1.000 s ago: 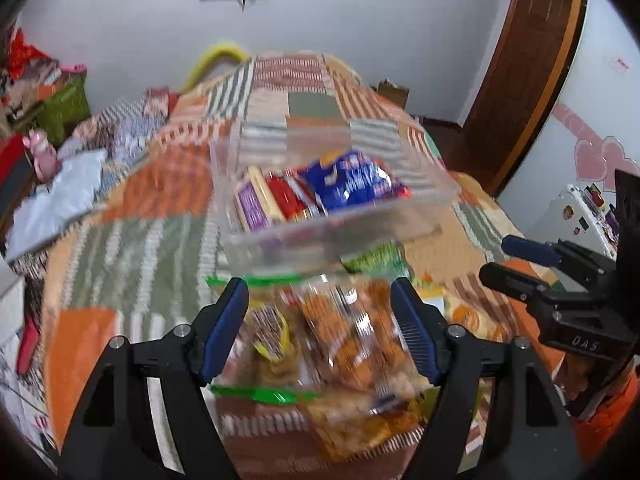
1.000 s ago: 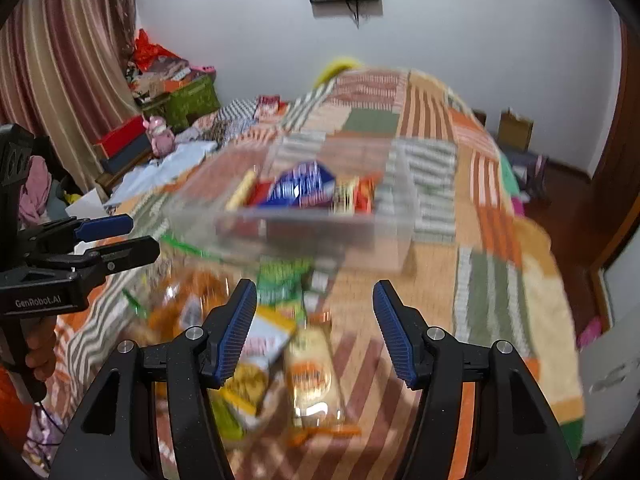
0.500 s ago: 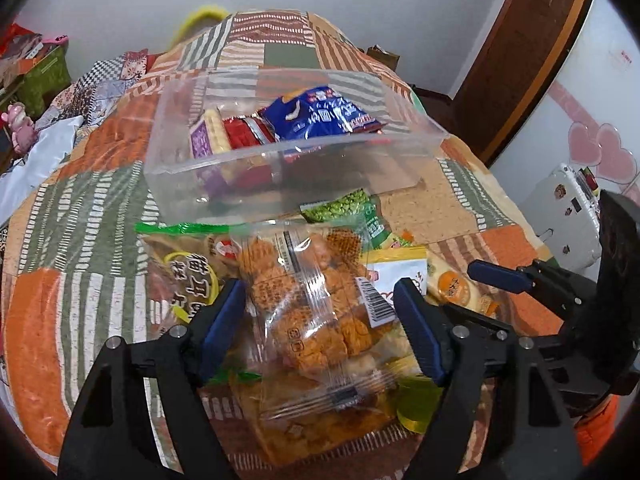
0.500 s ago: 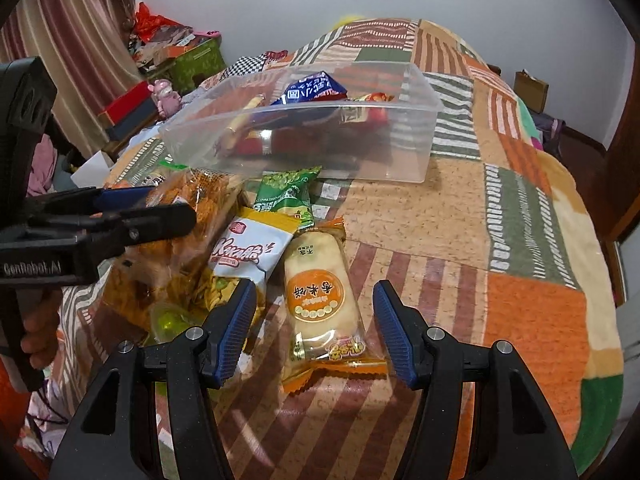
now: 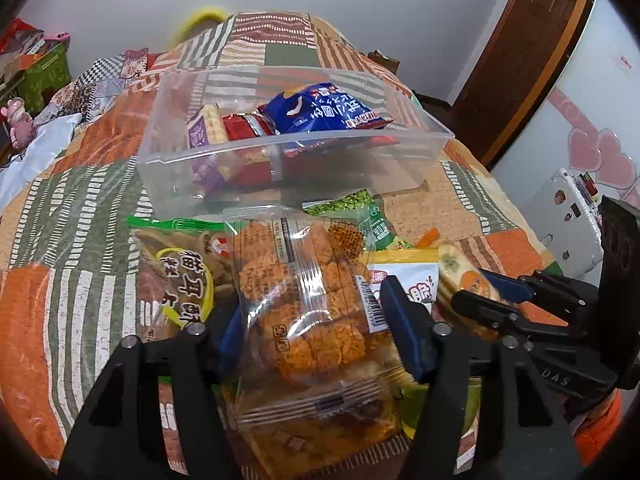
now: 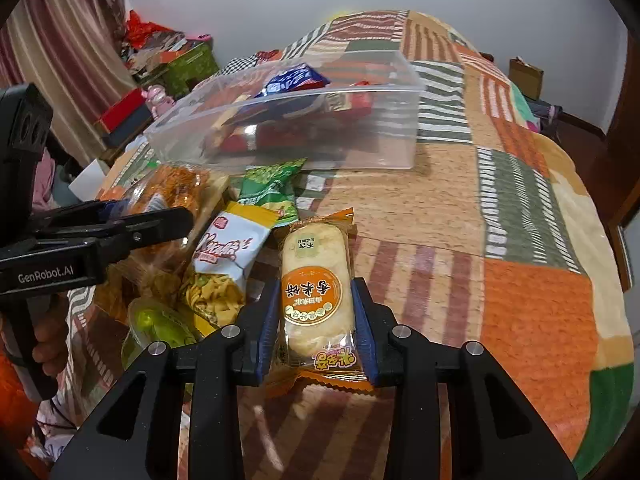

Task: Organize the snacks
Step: 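Grasp the orange cracker bag with the left tool while the right tool grasps the yellow cake bun, then lower the cracker bag and cake bun into the clear box, open both tools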

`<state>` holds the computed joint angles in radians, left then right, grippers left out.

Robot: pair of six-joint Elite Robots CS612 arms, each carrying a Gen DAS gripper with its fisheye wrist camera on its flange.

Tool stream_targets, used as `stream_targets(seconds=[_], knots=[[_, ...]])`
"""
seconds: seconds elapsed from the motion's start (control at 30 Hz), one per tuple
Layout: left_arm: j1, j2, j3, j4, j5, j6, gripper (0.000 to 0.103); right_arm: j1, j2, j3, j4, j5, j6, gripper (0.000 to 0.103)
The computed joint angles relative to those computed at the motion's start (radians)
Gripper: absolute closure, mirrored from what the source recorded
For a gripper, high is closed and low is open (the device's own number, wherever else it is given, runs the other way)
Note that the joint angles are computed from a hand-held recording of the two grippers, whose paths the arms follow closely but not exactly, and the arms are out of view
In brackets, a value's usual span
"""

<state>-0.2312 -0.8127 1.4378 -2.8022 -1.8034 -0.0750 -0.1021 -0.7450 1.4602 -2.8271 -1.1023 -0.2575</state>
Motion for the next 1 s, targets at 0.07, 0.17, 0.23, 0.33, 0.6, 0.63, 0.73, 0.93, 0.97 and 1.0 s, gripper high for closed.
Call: stream_targets(seconds=[0.07, 0.17, 0.23, 0.33, 0.6, 0.63, 0.73, 0.93, 0.97, 1.0], knots=[[0.003, -0.002, 0.002, -0.006, -0.004, -0.002, 0.047, -0.003, -0.003, 0.004, -0.013, 0.001, 0.016, 0.071], [0.004, -0.007, 0.007, -0.018, -0.003, 0.004, 0.051, -0.010, -0.011, 0.014, -0.046, 0.003, 0.039, 0.071], [0.002, -0.013, 0.015, -0.040, 0.001, 0.011, 0.058, -0.012, -0.014, 0.016, -0.069, 0.006, 0.054, 0.071], [0.003, -0.021, 0.023, -0.060, -0.012, 0.019, 0.060, -0.015, -0.019, 0.016, -0.108, 0.015, 0.077, 0.071], [0.005, -0.034, 0.026, -0.135, -0.016, 0.008, 0.061, -0.014, -0.017, -0.007, -0.179, 0.033, 0.116, 0.071], [0.007, -0.034, 0.022, -0.145, -0.019, 0.005, 0.061, -0.013, -0.014, -0.013, -0.189, 0.032, 0.119, 0.071], [0.009, -0.032, 0.006, -0.170, -0.019, 0.000, 0.061, -0.011, -0.005, -0.037, -0.210, 0.040, 0.138, 0.071], [0.014, -0.010, -0.049, -0.182, -0.012, -0.017, 0.061, -0.002, 0.018, -0.093, -0.228, 0.037, 0.160, 0.071], [0.015, -0.004, -0.061, -0.180, -0.010, -0.018, 0.061, -0.001, 0.024, -0.106, -0.230, 0.036, 0.164, 0.071], [0.016, 0.001, -0.072, -0.178, -0.007, -0.018, 0.061, 0.000, 0.026, -0.111, -0.233, 0.036, 0.167, 0.071]])
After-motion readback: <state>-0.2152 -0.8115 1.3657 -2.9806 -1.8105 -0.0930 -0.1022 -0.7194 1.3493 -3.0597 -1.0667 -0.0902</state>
